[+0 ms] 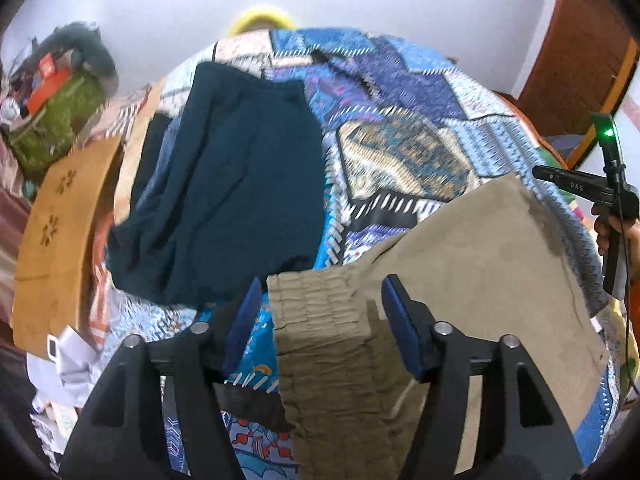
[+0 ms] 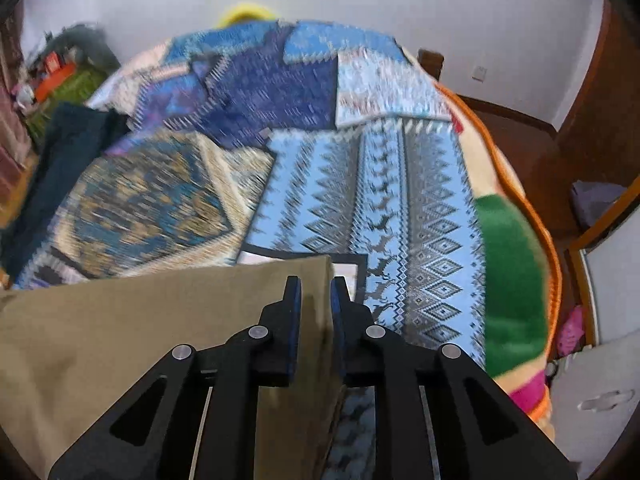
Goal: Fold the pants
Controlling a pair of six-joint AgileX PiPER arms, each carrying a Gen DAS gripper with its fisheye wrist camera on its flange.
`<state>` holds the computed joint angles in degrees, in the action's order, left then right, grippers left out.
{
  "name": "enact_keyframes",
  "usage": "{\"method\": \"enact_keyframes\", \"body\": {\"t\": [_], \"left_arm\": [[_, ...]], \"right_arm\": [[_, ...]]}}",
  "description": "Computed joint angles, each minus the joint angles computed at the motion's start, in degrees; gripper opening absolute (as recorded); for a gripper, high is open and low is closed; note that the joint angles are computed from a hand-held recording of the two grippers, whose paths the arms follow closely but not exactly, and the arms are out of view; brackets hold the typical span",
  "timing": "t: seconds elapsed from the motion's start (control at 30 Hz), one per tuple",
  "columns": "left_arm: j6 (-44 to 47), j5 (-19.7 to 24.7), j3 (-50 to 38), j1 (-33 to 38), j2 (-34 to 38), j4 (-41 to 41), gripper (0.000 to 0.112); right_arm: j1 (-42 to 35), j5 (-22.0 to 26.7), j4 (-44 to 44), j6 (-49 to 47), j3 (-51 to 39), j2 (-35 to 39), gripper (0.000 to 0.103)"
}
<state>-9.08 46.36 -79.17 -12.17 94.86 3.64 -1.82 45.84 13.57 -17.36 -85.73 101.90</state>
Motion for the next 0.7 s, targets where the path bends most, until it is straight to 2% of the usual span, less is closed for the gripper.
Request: {"method": "enact_keyframes", "body": {"t": [0.07, 0.23, 0.33, 0.43, 0.5, 0.57, 0.7], "left_arm": [[0.15, 0.27, -0.65, -0.82, -1.28, 0.11, 0.071], [0.81, 1.21, -3.07, -2.70, -2.55, -0.63, 0.087], [1.00, 2.21, -4.44, -3.56, -1.66, -1.29, 0.093], [-0.06, 3.31, -5.61, -4.34, 0.39, -0.99, 0.095], [-0.62, 4.51, -6.44, -4.67, 2.36, -0.71, 0.096], [-0.48, 5.53, -7.14, -4.69, 4.42, -0.96, 0.096], [0.68, 6.53, -7.08, -4.06, 7.69, -2.36, 0.096]], "right_arm": [[0.35, 0.31, 2.65, -2.49, 1.35, -3.26, 0.016], [2.87, 0.97, 9.27, -8.41, 4.92, -10.36, 0.028], [5.40, 1.13, 11.93, -10.29, 6.22, -12.30, 0.039], [8.04, 0.02, 13.77, -11.04, 8.13, -12.86, 0.055], [9.82, -1.46, 13.94, -10.25, 9.21, -12.29, 0.071], [11.23, -2.32, 14.26, -9.69, 10.01, -10.92, 0.074], [12.08, 0.71, 15.96, -8.93, 10.11, -7.36, 0.074]]}}
